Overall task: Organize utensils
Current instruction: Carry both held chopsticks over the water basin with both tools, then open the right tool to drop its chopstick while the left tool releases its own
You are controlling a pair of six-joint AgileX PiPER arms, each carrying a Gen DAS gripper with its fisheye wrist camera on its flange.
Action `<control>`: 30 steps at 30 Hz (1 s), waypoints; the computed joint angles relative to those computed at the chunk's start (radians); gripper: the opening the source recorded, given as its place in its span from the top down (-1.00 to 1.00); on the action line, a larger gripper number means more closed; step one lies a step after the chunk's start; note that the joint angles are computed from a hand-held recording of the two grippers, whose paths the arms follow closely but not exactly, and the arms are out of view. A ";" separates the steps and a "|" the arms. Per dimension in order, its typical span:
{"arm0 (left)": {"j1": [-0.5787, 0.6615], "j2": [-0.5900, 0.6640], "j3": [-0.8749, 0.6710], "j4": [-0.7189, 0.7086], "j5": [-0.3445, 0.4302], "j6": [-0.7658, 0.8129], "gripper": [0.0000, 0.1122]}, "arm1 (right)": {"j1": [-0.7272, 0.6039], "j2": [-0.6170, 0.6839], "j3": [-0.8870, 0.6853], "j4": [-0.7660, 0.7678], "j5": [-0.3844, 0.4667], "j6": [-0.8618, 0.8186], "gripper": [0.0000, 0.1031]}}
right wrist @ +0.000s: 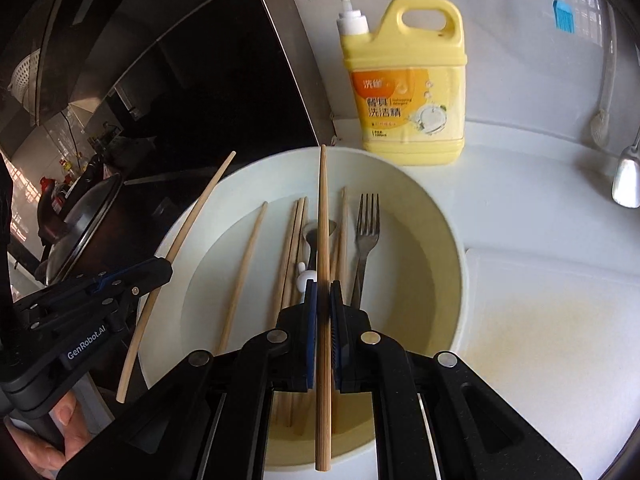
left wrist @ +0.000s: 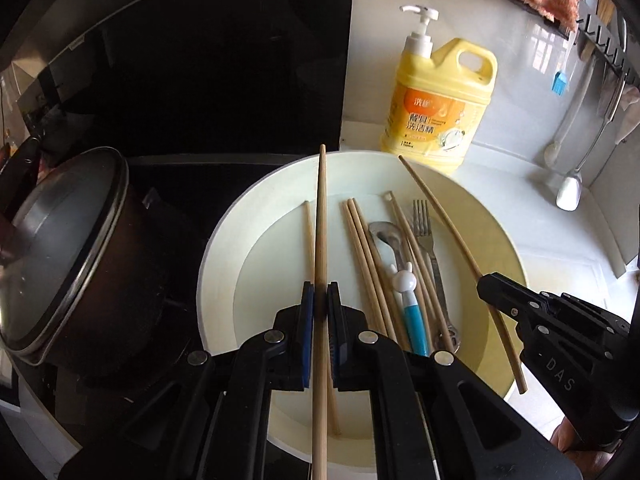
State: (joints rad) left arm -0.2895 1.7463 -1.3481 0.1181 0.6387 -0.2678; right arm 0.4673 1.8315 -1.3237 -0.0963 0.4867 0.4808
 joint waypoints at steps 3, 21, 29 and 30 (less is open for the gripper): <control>0.019 0.044 -0.021 -0.049 0.002 0.049 0.87 | 0.015 0.062 -0.058 -0.005 0.041 0.010 0.87; 0.027 0.180 -0.140 -0.086 0.116 0.034 0.82 | -0.035 0.173 -0.195 0.075 0.188 -0.080 0.74; 0.018 0.097 -0.111 0.005 0.151 -0.074 -0.42 | -0.030 0.074 -0.139 -0.015 0.185 -0.040 0.10; 0.026 0.086 -0.106 0.007 0.156 -0.078 -0.53 | -0.031 0.063 -0.131 -0.012 0.187 -0.043 0.05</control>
